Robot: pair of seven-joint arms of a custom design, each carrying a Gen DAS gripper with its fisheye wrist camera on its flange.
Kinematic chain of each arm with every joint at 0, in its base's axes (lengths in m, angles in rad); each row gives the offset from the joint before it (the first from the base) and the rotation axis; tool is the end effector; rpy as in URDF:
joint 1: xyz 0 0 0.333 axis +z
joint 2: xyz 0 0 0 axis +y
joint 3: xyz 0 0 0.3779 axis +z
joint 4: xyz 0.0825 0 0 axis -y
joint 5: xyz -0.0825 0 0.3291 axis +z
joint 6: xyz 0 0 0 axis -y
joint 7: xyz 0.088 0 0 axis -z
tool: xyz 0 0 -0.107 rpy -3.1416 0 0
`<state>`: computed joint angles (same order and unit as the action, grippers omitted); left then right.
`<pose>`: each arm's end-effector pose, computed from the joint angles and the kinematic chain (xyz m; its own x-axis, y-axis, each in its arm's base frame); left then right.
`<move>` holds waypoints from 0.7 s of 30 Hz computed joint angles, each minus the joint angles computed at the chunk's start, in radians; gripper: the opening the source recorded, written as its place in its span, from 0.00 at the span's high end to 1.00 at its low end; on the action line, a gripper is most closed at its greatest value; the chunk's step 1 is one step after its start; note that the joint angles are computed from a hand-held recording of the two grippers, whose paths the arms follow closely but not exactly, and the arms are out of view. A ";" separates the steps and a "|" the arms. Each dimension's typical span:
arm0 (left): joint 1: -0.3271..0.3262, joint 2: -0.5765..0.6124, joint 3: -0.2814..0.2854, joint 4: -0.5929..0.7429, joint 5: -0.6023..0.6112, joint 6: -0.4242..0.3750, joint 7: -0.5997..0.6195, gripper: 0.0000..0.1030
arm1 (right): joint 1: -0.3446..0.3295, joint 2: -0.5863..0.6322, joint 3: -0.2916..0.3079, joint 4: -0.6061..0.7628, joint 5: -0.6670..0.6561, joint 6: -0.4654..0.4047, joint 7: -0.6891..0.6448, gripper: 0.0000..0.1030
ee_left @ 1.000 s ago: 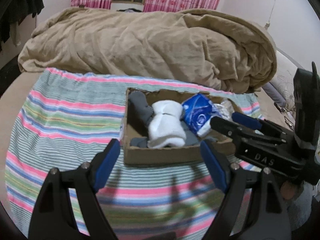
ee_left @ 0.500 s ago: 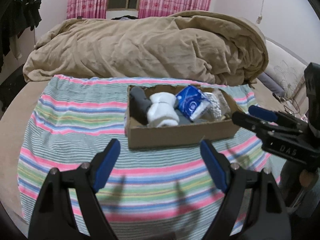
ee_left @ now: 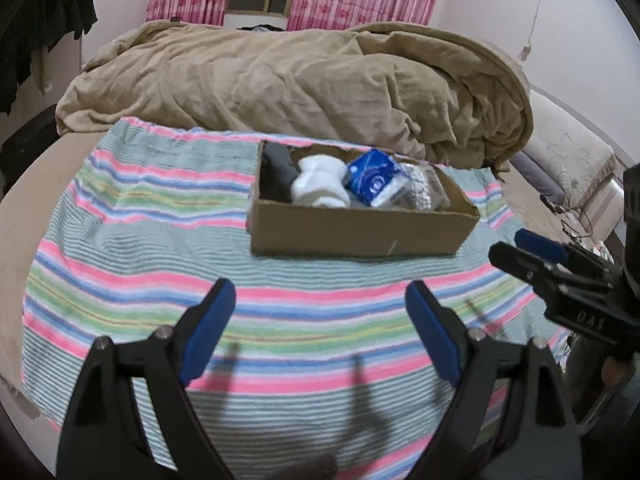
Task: Organize objects
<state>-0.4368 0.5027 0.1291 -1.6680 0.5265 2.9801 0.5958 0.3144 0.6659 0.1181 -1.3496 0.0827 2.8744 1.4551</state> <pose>0.6541 -0.2665 0.4888 0.0407 -0.9746 0.2202 -0.6724 -0.1897 -0.7154 0.7128 0.2884 0.5104 0.4319 -0.9000 -0.0596 -0.6036 -0.2393 -0.7605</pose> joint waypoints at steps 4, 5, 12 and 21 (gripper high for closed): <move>-0.027 0.004 0.022 0.014 0.030 -0.027 -0.014 0.15 | -0.011 -0.025 0.012 -0.066 0.008 0.032 -0.006 0.33; -0.037 0.003 0.033 0.014 0.046 -0.028 -0.028 0.15 | -0.017 -0.030 0.019 -0.080 0.012 0.035 -0.011 0.33; -0.058 0.007 0.044 0.027 0.140 -0.069 -0.093 0.14 | -0.025 -0.047 0.027 -0.131 0.025 0.070 -0.020 0.32; -0.033 0.004 0.019 0.031 0.219 -0.080 -0.160 0.14 | -0.027 -0.047 0.026 -0.132 0.021 0.078 -0.016 0.28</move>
